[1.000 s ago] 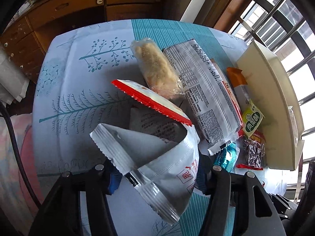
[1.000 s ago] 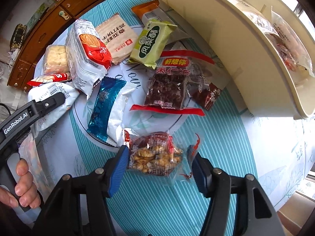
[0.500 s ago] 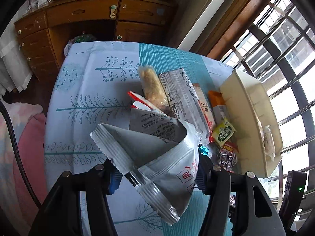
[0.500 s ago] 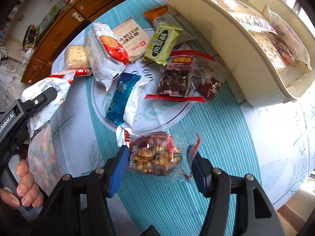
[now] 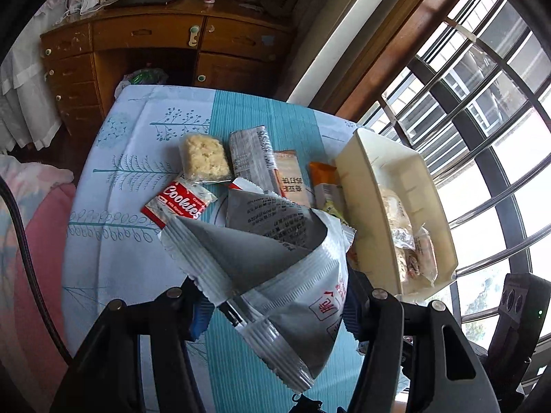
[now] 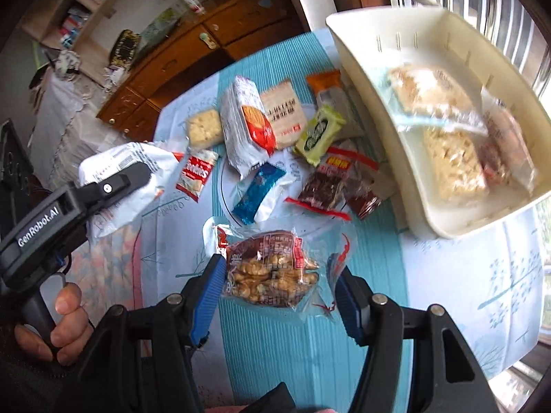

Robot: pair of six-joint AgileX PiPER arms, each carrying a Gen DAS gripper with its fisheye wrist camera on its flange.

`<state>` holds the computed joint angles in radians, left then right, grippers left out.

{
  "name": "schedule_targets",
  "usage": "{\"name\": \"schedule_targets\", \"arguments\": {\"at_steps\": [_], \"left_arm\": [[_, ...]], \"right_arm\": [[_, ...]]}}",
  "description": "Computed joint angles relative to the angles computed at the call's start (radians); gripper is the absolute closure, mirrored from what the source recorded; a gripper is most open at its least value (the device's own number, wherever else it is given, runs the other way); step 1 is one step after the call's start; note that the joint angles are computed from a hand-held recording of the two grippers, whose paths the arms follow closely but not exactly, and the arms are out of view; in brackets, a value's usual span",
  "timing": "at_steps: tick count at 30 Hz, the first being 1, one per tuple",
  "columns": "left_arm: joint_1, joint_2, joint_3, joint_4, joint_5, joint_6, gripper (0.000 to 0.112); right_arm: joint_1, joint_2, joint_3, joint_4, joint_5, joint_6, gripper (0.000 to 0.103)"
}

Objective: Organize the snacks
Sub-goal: 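Carry the peanut bag and white wrapper snack over the white tray, then lower both bags into the tray and open both grippers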

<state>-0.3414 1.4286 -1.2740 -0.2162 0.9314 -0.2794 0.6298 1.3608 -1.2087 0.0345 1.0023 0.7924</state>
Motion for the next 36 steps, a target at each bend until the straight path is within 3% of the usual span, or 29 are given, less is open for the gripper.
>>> {"name": "schedule_targets", "arguments": {"at_steps": [9,20,25,33,36], "left_arm": [[-0.262,0.005,-0.093,0.177,-0.021,-0.32,0.053],[-0.501,0.151,-0.254,0.357,-0.071,-0.594,0.053],[-0.547,0.23,-0.325,0.394,-0.093,-0.645,0.053],[-0.582,0.367,-0.493,0.405,-0.059,-0.608,0.052],[-0.59,0.406,-0.541,0.411,-0.026,-0.605,0.044]], "right_arm": [[-0.084,-0.159,0.002,-0.057,0.055,-0.175,0.042],[-0.288,-0.296,0.006,-0.079,0.103,-0.485,0.042],[-0.425,-0.322,0.019,-0.046,0.087,-0.659,0.041],[-0.602,-0.314,0.031,0.015,0.061,-0.852,0.041],[-0.635,-0.305,0.038,0.005,0.058,-0.852,0.036]]}}
